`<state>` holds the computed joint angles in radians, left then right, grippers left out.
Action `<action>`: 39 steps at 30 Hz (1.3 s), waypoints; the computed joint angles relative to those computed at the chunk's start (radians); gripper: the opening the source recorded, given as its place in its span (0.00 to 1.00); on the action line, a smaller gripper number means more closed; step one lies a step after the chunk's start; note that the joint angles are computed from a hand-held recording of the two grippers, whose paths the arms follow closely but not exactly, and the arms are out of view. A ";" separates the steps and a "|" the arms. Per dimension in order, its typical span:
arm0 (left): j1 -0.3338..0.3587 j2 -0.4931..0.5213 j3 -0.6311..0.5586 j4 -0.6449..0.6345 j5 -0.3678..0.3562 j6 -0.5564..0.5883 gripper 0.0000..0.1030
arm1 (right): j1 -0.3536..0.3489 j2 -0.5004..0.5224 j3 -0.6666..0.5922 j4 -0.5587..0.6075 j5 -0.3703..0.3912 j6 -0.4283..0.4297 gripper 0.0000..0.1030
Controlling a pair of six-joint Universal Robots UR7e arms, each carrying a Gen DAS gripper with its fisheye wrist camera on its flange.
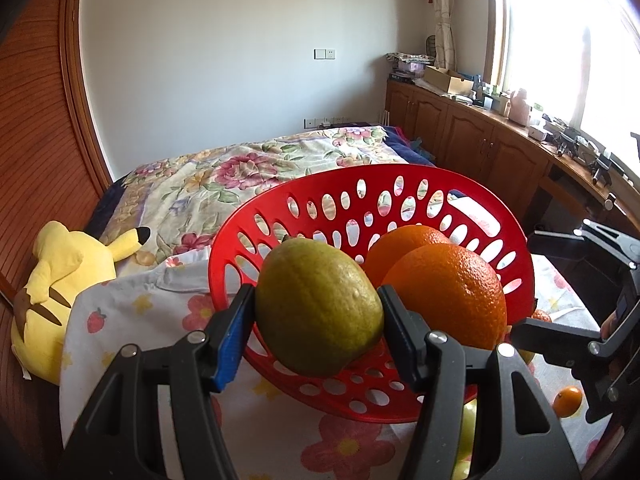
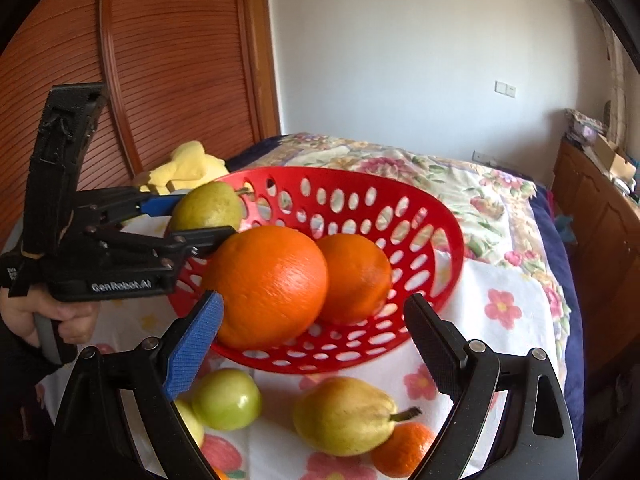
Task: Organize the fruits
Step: 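Release the orange and the yellow citrus into the red basket, then withdraw both open grippers from the basket toward the remaining fruit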
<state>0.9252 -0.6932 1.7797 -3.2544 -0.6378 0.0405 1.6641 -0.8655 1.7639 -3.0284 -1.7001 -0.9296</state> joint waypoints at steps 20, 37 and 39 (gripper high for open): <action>-0.069 -0.039 0.072 -0.124 0.017 0.039 0.60 | -0.027 -0.055 0.057 -0.031 0.033 0.030 0.91; -0.167 -0.041 0.338 -0.257 0.012 -0.121 0.60 | -0.104 -0.181 0.293 -0.214 0.021 0.044 0.91; -0.171 -0.031 0.358 -0.275 0.012 -0.134 0.60 | -0.114 -0.191 0.322 -0.241 0.017 0.033 0.91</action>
<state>0.7541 -0.7238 2.1375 -3.5297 -0.6254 -0.0937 1.5501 -1.0563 2.0863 -3.2697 -1.6834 -0.8965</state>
